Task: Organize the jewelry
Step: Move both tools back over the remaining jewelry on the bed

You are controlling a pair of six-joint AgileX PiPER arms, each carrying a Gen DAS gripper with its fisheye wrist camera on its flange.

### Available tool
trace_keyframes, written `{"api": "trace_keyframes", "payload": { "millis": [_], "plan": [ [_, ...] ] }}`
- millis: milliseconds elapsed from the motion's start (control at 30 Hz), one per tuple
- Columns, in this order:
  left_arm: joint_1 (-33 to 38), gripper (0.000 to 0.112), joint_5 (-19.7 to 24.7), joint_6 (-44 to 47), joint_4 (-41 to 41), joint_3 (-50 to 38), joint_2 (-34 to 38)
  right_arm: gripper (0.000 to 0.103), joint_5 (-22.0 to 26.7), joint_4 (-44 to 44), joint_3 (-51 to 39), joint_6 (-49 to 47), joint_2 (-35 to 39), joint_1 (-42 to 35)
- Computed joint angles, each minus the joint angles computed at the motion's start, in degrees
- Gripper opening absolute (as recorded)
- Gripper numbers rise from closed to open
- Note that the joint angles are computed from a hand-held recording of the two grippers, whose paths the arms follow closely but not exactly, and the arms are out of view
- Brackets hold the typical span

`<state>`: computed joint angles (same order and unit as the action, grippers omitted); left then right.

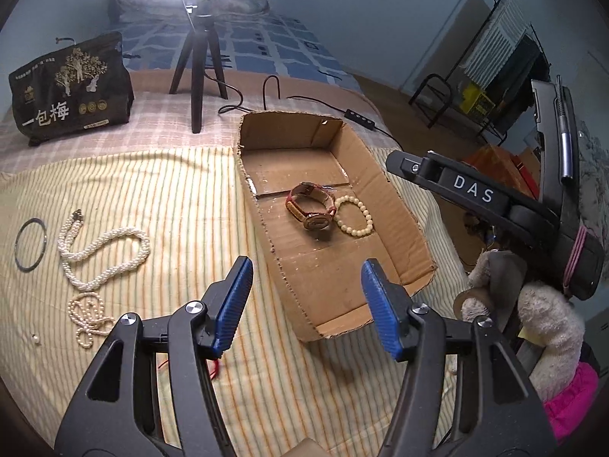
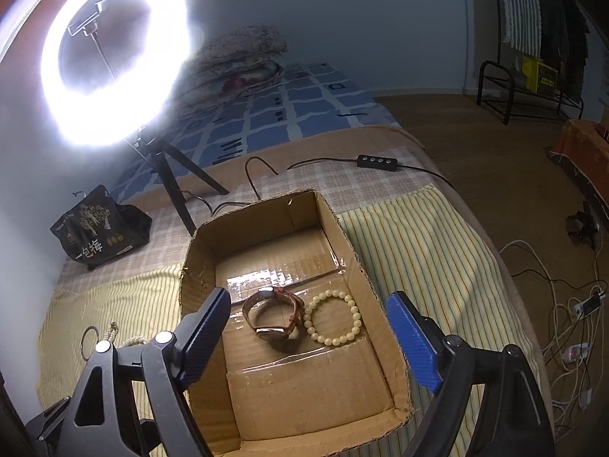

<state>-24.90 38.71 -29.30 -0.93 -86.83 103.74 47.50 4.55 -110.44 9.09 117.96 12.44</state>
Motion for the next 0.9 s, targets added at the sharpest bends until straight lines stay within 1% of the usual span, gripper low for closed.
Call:
{"api": "trace_keyframes", "payload": {
  "millis": [200, 467, 700, 900],
  "plan": [
    [0.73, 0.061, 0.03, 0.15, 1.92, 3.62, -3.55, 0.087, -1.56, -1.50, 3.46, 1.06, -2.94, 0.84],
    [3.98, 0.061, 0.34, 0.82, 3.50, 8.85, -8.72, 0.087, -3.26, -1.61, 8.04, 2.10, -7.21, 2.15],
    [8.90, 0.061, 0.66, 3.50, 2.61, 13.56, -14.07, 0.087, -5.10, -2.09, 11.96, 3.07, -10.65, 4.82],
    [14.51, 0.061, 1.18, 7.26, 0.82, 17.56, -18.69, 0.087, -6.14, -3.30, 13.36, 3.90, -11.65, 8.41]
  ]
}}
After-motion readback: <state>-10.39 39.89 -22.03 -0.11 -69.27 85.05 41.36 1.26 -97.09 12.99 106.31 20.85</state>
